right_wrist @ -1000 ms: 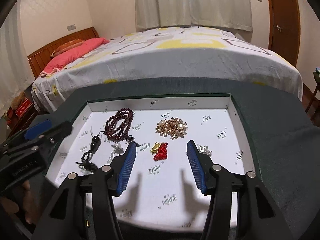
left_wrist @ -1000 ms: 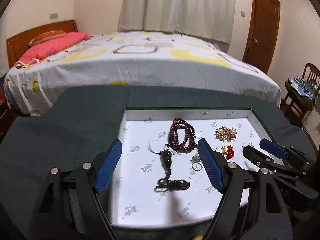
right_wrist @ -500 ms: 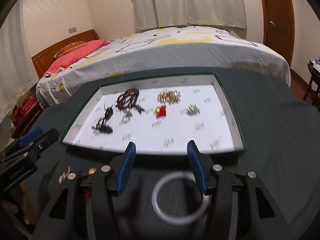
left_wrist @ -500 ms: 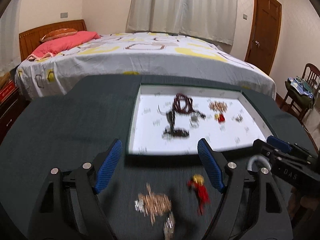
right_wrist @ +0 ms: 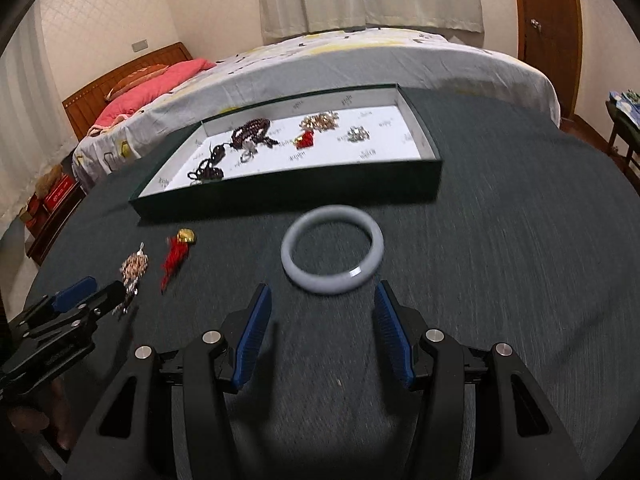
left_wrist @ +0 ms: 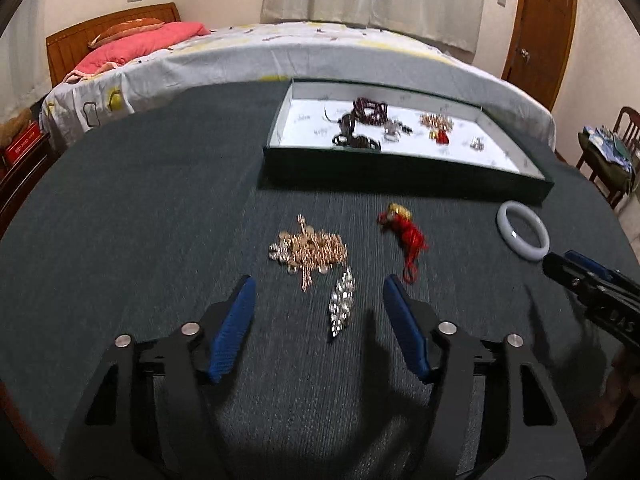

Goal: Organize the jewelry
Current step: 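Move both tools back over the remaining jewelry on the table, then grasp the silver rhinestone brooch with the left tool, then grasp the second red tassel with the right tool while the left tool holds the brooch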

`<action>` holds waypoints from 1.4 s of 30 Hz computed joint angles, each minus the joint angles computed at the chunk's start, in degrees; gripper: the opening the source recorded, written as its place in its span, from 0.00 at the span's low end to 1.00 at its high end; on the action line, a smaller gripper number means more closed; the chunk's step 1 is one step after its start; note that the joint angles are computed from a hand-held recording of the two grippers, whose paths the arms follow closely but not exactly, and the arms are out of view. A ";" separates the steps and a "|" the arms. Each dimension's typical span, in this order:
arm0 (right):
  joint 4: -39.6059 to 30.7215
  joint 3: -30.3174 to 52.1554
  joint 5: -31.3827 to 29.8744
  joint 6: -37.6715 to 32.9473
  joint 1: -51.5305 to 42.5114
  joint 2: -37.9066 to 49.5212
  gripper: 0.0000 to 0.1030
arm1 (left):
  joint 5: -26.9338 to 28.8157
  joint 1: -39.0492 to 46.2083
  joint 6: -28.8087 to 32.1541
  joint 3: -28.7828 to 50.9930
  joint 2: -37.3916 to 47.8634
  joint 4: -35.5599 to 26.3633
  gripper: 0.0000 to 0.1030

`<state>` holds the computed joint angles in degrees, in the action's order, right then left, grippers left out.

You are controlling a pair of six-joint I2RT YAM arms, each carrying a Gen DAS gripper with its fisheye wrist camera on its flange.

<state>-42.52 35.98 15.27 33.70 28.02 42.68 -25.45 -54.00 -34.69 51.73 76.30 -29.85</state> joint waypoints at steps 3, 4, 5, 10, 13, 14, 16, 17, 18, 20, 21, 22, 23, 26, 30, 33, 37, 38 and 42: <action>-0.24 -0.80 -0.35 0.68 0.10 -1.39 0.51 | 0.47 -0.42 -0.10 0.24 0.69 -0.20 0.56; -0.27 -1.05 -0.51 0.74 0.07 -1.76 0.51 | 0.57 -0.62 -0.04 0.69 1.25 -0.44 0.56; -0.18 -1.24 -0.85 0.68 -0.14 -2.04 0.51 | 0.78 -0.69 0.06 1.05 1.63 -0.57 0.55; 0.03 -1.68 -2.07 0.55 -1.34 -3.33 0.51 | 2.62 -0.68 0.08 3.10 4.18 -1.16 0.45; 0.21 -2.17 -3.45 0.32 -2.71 -4.15 0.51 | 2.49 -1.36 -0.10 3.46 4.87 -1.38 0.41; 0.29 -2.29 -3.98 0.15 -3.29 -4.34 0.51 | 2.38 -1.82 0.13 3.58 5.01 -1.39 0.35; 0.46 -2.32 -4.40 0.17 -3.70 -4.34 0.51 | 1.99 -2.47 0.50 3.99 5.42 -1.63 0.26; 0.53 -2.36 -4.61 0.13 -3.87 -4.35 0.51 | 2.00 -2.65 0.65 4.13 5.59 -1.58 0.24; 0.55 -2.38 -4.71 0.14 -3.92 -4.33 0.51 | 2.08 -2.68 0.66 4.30 5.80 -1.54 0.23; 0.47 -2.42 -4.56 0.25 -3.73 -4.48 0.51 | 2.74 -2.35 0.38 4.41 5.86 -1.33 0.18; 0.50 -2.42 -4.60 0.19 -3.79 -4.42 0.51 | 3.06 -2.09 0.24 4.45 5.85 -1.31 0.18; 0.54 -2.44 -4.64 0.16 -3.81 -4.37 0.51 | 3.33 -1.83 0.27 4.50 5.87 -1.21 0.16; 0.50 -2.44 -4.72 0.13 -3.90 -4.36 0.51 | 3.60 -1.58 0.34 4.50 5.85 -1.12 0.13; 0.53 -2.41 -5.06 -0.34 -4.48 -4.28 0.51 | 3.83 -1.46 0.79 4.10 5.56 -0.66 0.13; 0.58 -2.41 -4.41 -0.28 -3.72 -4.11 0.51 | 3.78 -1.58 0.82 3.70 5.15 -0.51 0.13; 0.53 -2.19 -3.48 0.02 -2.65 -3.71 0.51 | 3.77 -1.58 0.85 3.60 4.88 -0.64 0.13; 0.66 -1.71 -2.52 0.80 -0.85 -2.68 0.51 | 3.16 -1.62 0.72 2.88 3.42 -1.00 0.13; 0.82 -1.58 -2.29 0.97 -0.33 -2.31 0.51 | 3.15 -1.46 0.70 2.71 2.95 -1.17 0.13; 1.68 -0.69 -1.23 1.62 2.10 -0.26 0.51 | 2.74 -0.51 0.70 1.99 0.85 -2.17 0.13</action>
<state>-40.85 35.29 14.04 35.31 30.12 42.42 -22.71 -54.52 -33.99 53.73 77.15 -32.02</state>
